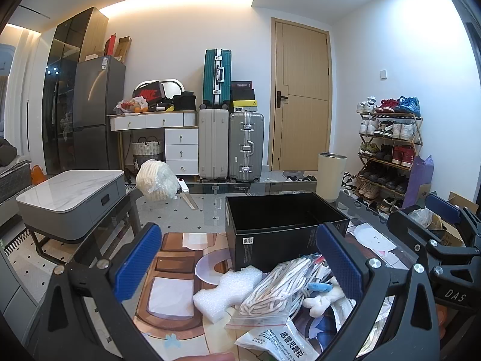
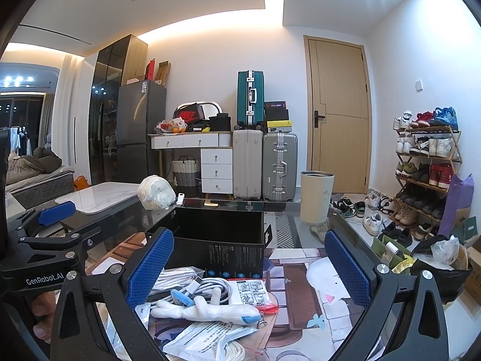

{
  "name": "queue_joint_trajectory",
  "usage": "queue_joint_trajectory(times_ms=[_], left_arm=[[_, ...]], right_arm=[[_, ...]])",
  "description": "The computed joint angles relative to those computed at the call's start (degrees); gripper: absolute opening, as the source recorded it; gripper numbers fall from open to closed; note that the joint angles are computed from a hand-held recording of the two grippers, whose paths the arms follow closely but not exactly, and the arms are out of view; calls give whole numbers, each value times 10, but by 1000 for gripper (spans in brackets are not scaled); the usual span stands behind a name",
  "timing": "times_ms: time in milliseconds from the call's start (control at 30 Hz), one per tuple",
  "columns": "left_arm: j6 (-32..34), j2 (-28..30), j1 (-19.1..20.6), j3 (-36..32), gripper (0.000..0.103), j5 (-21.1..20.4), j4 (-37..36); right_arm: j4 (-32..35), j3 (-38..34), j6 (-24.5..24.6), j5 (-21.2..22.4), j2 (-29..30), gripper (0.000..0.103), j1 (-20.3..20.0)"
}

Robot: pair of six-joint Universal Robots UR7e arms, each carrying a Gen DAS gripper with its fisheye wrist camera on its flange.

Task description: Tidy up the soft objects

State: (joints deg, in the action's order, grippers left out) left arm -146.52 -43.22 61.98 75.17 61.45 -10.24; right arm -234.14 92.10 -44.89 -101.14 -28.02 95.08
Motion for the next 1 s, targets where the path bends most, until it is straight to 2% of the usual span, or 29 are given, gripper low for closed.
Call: queue_joint_trajectory(times_ms=[133,200,267,333,433,567,733,867,1000], left_arm=[[-6,5,-6,-20,103,-18,24],[-13,12,-13,-44,103,-41,54],[-33,22,-15,-79,103,-49,108],[-62,44,-16,-133,103,-57,192],[-97,82,-16,-210,103,-78,298],[-150,133,-13,-300,103,-79,441],[-224,185,-15,-360,103,-80,590],[-235,214,-22,-372,103,-105,634],[-262,245,-18,-406,102,-113,682]], right_arm=[[1,-1,1,-1,0,102,0],[16,3,18,-3,-9,102,3],[34,1,36,-15,-20,102,9],[60,-7,49,-36,-28,102,16],[135,-22,81,-82,-46,102,30],[220,-45,76,-142,-52,102,41],[325,-44,95,-188,-59,102,38],[424,-44,130,-228,-63,102,33],[489,-49,164,-231,-60,102,23]])
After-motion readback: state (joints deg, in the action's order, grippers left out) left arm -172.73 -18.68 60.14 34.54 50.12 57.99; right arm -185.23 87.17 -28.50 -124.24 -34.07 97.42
